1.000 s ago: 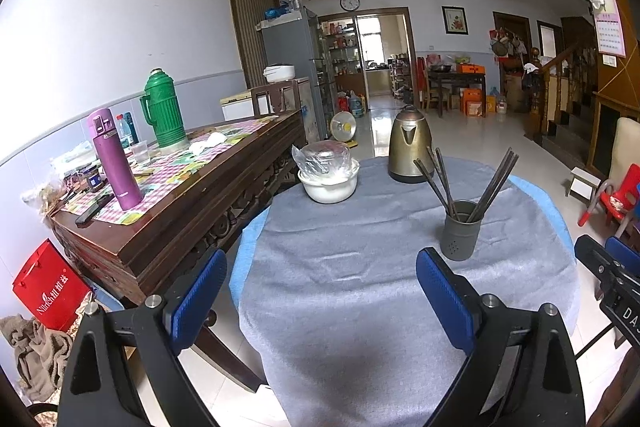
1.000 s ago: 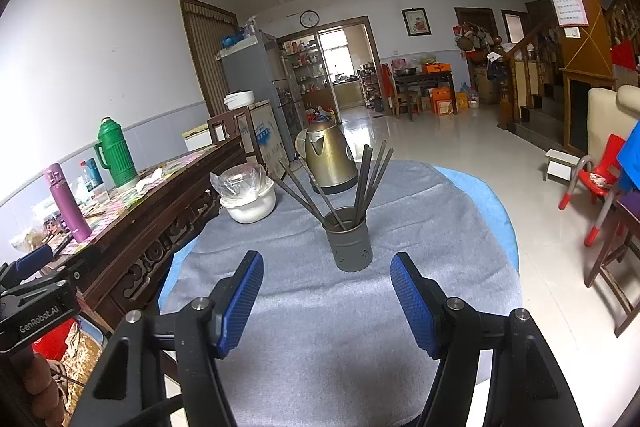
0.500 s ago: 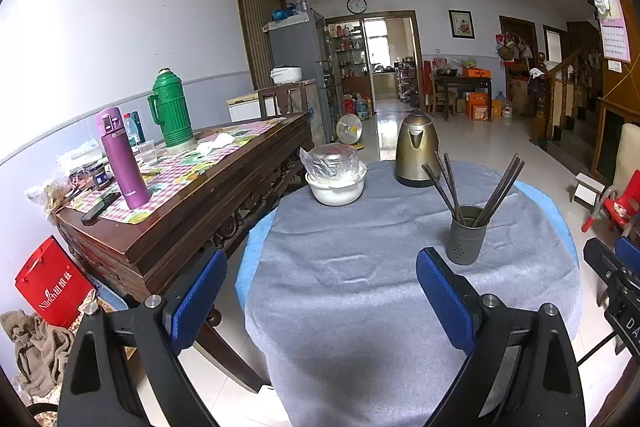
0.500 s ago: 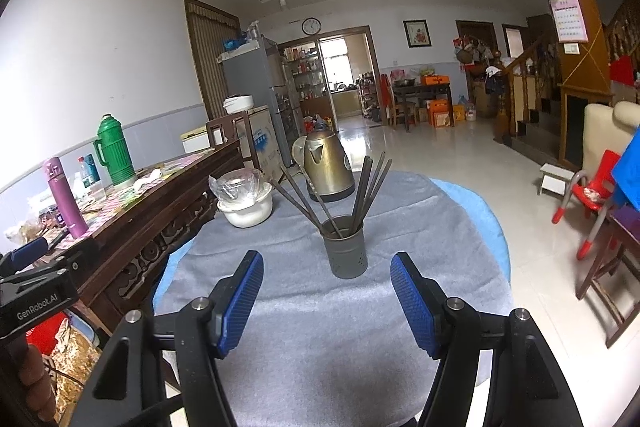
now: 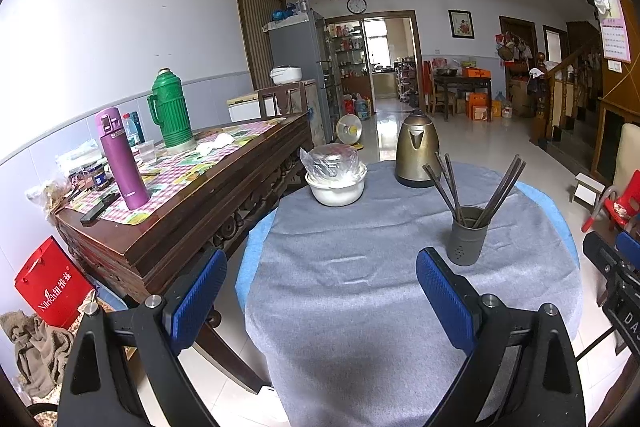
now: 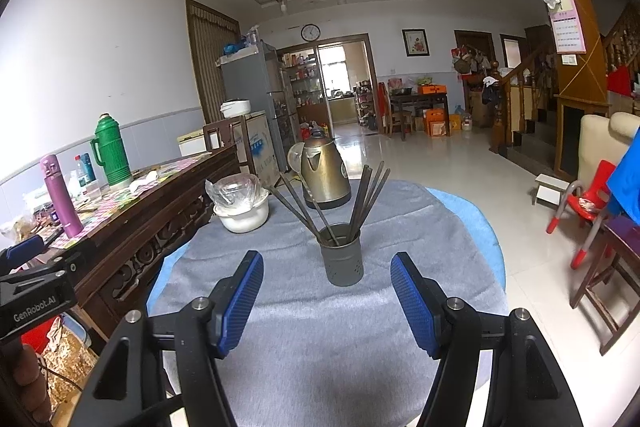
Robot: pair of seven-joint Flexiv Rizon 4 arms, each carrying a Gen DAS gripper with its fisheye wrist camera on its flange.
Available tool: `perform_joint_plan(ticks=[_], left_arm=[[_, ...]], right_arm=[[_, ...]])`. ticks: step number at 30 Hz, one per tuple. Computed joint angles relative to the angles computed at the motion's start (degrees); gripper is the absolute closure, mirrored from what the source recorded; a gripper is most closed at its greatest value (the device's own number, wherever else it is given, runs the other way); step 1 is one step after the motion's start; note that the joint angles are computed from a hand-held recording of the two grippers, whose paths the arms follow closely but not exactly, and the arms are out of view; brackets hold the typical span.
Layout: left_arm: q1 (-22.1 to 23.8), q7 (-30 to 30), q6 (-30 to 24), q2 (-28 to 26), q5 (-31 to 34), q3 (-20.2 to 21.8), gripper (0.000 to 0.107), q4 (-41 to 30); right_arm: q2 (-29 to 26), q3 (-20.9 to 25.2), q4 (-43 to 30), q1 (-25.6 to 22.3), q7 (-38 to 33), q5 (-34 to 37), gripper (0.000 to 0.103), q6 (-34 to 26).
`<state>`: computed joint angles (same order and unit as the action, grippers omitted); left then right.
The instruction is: Organize utensils
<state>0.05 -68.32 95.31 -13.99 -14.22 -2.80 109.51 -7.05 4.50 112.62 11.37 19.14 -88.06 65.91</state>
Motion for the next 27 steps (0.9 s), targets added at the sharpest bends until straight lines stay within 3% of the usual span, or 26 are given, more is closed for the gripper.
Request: perform_joint_plan(ticks=[19, 27], left_arm=[[-2.74, -2.61, -7.2, -6.41, 1.44, 2.01, 0.011, -11.38], [-5.96, -7.57, -12.04, -11.5, 5.2, 6.36, 0.011, -18.28]], right_arm=[[-4.85, -2.24, -4.61, 0.7, -6.35, 6.28, 0.032, 0.49], [-8.58, -4.12, -7.1, 1.07, -10.82, 11.72, 0.032, 3.01]])
